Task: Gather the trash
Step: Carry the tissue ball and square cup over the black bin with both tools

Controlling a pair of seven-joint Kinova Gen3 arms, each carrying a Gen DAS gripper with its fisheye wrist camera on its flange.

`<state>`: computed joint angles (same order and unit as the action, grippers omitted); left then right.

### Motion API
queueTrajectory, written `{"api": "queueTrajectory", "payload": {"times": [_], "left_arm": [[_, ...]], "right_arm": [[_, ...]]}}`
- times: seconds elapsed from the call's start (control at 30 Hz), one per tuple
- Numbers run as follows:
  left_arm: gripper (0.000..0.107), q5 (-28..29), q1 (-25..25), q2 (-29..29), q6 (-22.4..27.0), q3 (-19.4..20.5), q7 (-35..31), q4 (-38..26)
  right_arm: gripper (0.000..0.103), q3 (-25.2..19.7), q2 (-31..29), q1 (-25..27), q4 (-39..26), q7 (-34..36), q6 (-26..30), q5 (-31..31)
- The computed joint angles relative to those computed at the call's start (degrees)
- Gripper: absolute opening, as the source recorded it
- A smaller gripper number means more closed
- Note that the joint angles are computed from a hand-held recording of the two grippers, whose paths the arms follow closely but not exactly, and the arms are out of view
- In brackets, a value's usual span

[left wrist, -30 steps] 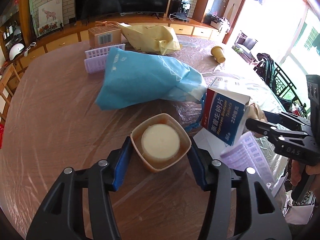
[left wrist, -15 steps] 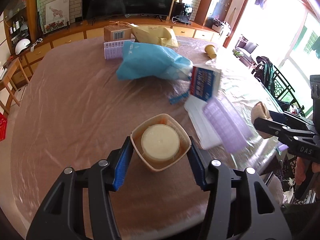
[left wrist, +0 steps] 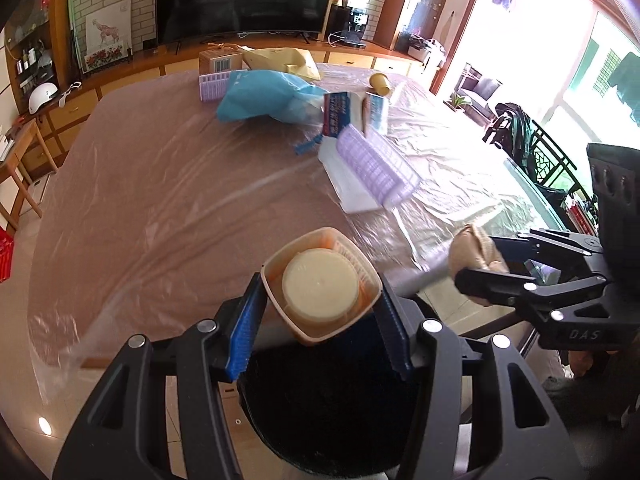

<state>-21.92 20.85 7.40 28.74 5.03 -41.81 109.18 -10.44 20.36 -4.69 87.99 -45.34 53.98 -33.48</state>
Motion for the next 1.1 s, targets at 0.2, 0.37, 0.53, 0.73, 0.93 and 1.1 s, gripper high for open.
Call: {"api": "queueTrajectory", "payload": {"times": [0.2,0.37,0.53,0.73,0.93,1.1], "left_arm": [[0.055,1.54,0.21,-0.81,0.53,1.52,-2.33,1.21],[0.055,5.00,-0.06,-0.30,1.31,2.94,-9.01,2.04],[0.055,7.27,0.95,1.36,2.17,3.29,-12.81,2.78],[0.054,8.18,2.35,4.28,4.02,2.62,-15.77,2.24],[0.054,7.60,3.65,6.13,4.43,1.64,-16.74,1.73],[0.054,7.18,4.44,7.43,4.04,1.05,-16.85,1.77]], "right_arm": [[0.049,0.01,-1.17,0.64,2.27,2.25,1.71,-0.23],[0.049,0.38,-1.07,0.49,3.05,4.44,3.46,0.65],[0.049,0.91,-0.38,-0.22,3.74,5.73,4.45,2.92],[0.049,1.21,0.71,-1.75,4.87,5.66,3.49,6.40],[0.049,1.00,1.50,-2.68,5.93,5.33,1.85,8.82],[0.049,0.89,2.39,-3.63,5.60,4.31,1.68,10.62]]}}
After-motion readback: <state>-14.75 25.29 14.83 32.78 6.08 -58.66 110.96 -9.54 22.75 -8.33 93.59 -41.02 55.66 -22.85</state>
